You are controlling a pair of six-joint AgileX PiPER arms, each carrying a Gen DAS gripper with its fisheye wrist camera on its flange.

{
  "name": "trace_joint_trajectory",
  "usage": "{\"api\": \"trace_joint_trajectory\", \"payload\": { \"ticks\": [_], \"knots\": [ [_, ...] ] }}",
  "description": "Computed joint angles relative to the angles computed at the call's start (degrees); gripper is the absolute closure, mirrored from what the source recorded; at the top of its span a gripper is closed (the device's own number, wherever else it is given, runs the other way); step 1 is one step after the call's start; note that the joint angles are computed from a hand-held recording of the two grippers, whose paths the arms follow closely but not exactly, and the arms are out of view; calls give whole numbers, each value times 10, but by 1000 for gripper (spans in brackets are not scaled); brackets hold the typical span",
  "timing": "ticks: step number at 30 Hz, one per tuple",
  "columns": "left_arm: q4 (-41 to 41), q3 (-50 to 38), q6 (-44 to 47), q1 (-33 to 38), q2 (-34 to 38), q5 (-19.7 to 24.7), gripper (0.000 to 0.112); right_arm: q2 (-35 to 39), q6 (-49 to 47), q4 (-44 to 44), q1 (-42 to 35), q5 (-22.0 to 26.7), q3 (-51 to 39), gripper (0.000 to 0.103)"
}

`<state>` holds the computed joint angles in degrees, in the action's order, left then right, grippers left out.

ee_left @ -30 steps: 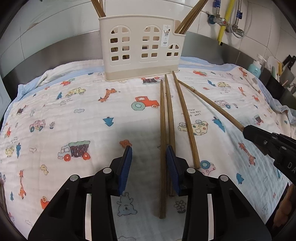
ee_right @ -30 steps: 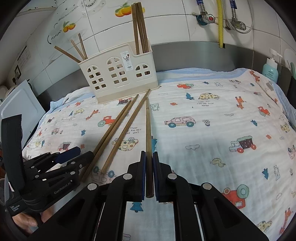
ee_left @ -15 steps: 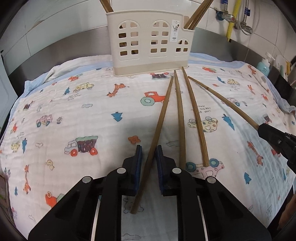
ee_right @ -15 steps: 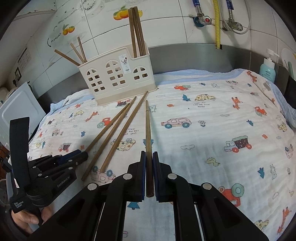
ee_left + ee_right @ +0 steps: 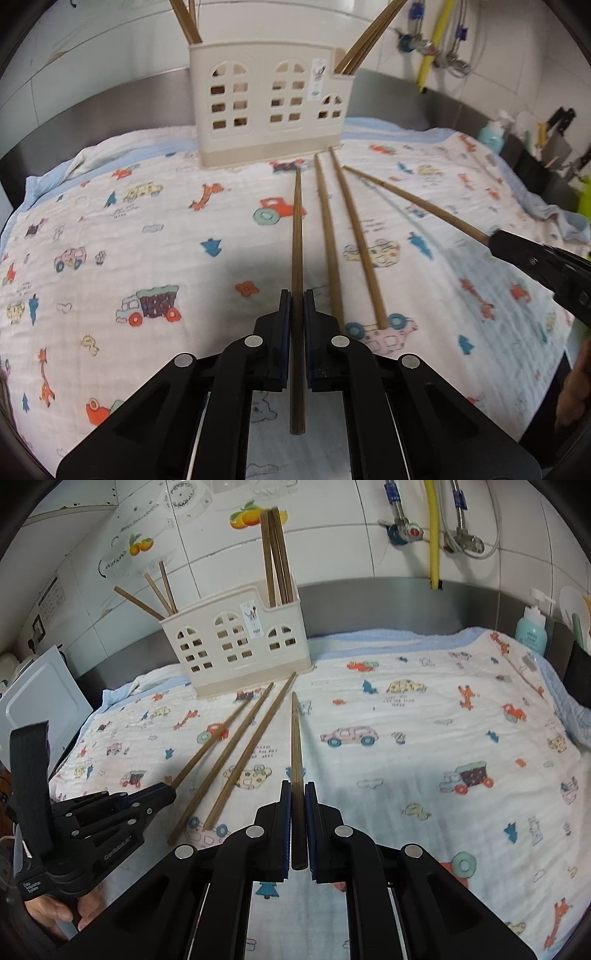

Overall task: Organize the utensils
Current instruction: 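Lift the chopsticks upright with both grippers and carry them over the holder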

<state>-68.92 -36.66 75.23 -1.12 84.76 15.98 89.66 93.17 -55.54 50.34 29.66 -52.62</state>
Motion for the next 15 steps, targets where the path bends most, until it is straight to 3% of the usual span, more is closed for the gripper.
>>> {"api": "trace_joint_trajectory", "payload": {
  "ticks": [5, 15],
  "knots": [
    [-37, 6, 51, 44, -37, 60, 107, -17, -28, 8, 7, 22, -16, 96],
    [-21, -14, 45, 92, -106, 121, 107, -48, -130, 32, 7, 58, -79, 96]
  ]
}}
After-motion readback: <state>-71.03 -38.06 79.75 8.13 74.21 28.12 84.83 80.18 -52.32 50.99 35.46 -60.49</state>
